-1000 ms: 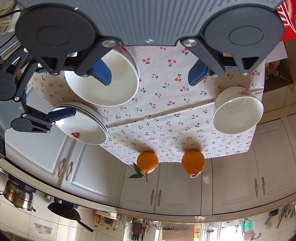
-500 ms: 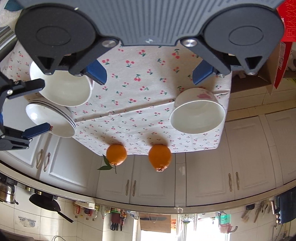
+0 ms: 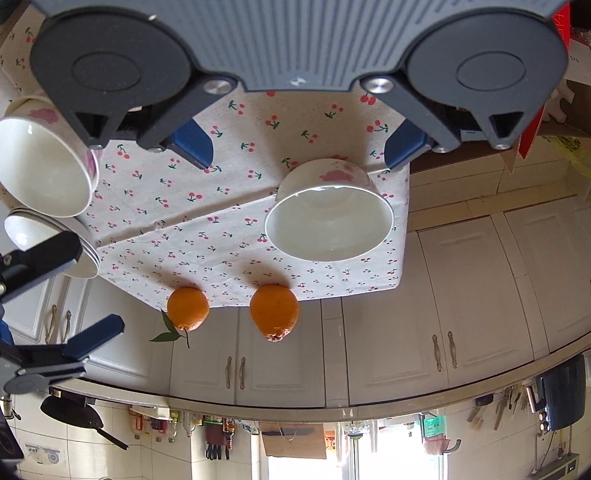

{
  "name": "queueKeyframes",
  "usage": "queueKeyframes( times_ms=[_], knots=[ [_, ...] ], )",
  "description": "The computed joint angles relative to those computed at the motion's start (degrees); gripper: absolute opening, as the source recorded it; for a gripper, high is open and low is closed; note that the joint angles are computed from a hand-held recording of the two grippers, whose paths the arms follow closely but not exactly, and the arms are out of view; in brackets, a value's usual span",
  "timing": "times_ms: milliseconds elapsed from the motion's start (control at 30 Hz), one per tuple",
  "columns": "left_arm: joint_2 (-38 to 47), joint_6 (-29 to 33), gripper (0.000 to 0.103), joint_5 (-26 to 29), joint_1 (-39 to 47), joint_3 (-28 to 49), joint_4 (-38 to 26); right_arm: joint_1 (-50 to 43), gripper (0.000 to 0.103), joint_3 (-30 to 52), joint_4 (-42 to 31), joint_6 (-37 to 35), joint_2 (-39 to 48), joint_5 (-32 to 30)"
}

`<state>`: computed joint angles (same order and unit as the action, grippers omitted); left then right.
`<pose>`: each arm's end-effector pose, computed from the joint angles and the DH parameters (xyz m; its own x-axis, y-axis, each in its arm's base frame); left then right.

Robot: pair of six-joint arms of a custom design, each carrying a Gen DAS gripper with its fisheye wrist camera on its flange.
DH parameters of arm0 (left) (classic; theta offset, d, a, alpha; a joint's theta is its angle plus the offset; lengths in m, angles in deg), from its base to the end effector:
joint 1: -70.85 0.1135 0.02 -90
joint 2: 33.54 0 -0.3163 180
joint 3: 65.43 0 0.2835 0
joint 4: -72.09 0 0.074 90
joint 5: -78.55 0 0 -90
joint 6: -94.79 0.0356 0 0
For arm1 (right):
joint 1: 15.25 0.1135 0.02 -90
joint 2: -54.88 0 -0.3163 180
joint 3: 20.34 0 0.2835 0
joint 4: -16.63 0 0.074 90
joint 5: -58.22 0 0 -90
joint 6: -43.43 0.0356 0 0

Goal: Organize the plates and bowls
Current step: 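Move the right tool toward the remaining white bowl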

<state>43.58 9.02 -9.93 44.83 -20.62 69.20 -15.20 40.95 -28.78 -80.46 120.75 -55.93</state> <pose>0.2500 -0.1231 0.2071 -0.4828 0.3177 -0.8160 0.4950 0.8677 0.0450 0.2417 0.0148 0.2980 -0.4887 -0.5092 -0.7084 -0.6461 0.7569 -0.0984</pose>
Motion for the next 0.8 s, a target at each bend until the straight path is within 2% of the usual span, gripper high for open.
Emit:
queueKeyframes(
  times_ms=[67, 367, 800],
  knots=[
    [1.9, 0.6, 0.099, 0.4, 0.6, 0.4, 1.7, 2.2, 0.103, 1.3, 1.9, 0.6, 2.5, 2.2],
    [9.1, 3.7, 0.099, 2.6, 3.3, 2.5, 7.6, 7.2, 0.103, 8.7, 4.4, 2.9, 15.2, 5.0],
    [14.1, 5.0, 0.099, 5.5, 4.6, 4.4, 11.1, 8.1, 0.102, 20.8, 1.7, 5.3, 31.6, 1.8]
  ],
)
